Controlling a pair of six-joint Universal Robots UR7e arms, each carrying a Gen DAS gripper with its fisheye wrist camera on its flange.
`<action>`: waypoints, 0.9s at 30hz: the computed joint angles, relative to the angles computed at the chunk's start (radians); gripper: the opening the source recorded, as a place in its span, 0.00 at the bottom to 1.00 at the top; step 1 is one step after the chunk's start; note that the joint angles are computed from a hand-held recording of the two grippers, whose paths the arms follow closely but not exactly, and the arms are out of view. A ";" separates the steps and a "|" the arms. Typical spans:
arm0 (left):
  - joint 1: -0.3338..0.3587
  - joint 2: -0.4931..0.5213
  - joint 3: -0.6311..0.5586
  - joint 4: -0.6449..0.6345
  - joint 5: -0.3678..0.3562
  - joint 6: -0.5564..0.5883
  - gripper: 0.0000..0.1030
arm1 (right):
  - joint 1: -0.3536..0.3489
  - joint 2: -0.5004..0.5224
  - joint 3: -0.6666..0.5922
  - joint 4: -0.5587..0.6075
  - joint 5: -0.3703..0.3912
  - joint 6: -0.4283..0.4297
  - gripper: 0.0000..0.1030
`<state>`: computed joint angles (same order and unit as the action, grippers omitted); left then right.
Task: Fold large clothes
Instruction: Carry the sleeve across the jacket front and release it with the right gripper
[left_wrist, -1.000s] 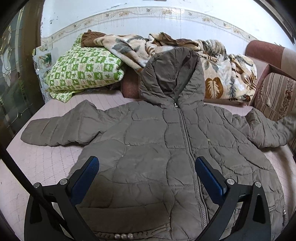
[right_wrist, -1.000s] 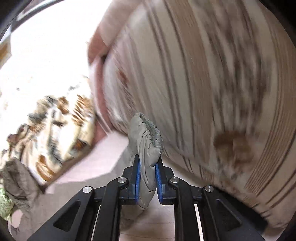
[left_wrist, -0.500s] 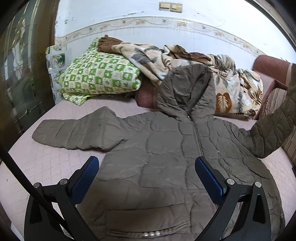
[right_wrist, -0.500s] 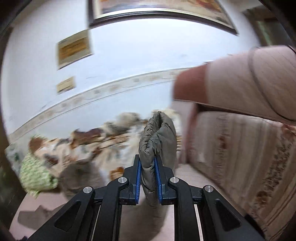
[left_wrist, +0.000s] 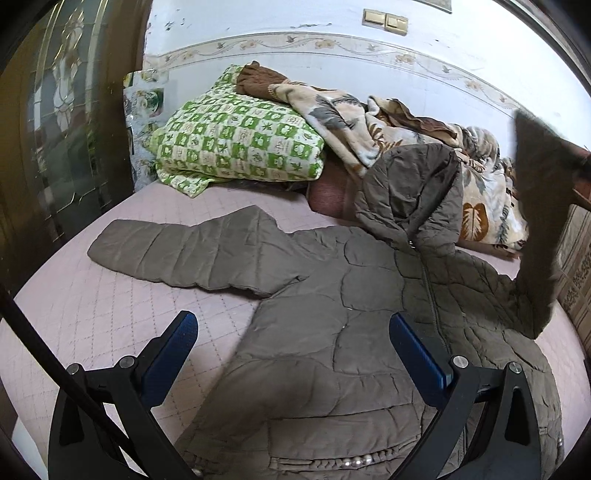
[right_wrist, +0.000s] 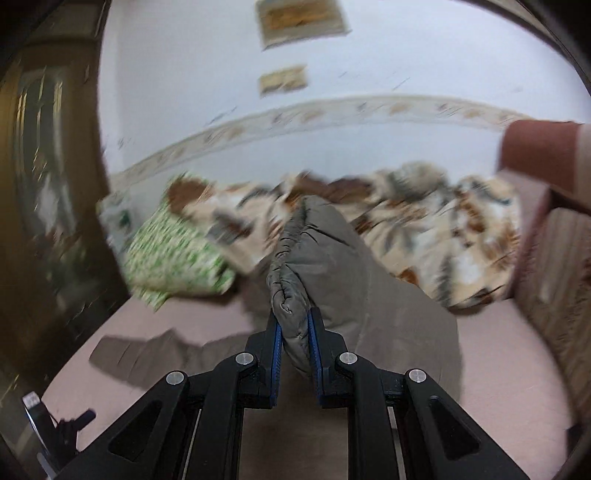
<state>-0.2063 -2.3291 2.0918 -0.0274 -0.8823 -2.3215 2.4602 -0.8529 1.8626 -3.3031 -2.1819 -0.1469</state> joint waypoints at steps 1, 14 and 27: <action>-0.001 0.000 -0.002 0.005 -0.003 -0.004 1.00 | -0.007 0.022 -0.003 0.003 0.014 0.009 0.14; 0.088 -0.005 -0.004 -0.015 0.036 0.017 1.00 | -0.087 0.384 -0.129 0.070 0.163 0.105 0.14; 0.389 0.036 -0.008 -0.265 0.292 0.261 1.00 | -0.185 0.220 0.015 0.140 0.435 0.098 0.53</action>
<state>0.1822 -2.2933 2.0841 -0.2920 -0.5903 -2.0606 2.2755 -0.6328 1.8779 -3.1631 -1.7473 -0.0489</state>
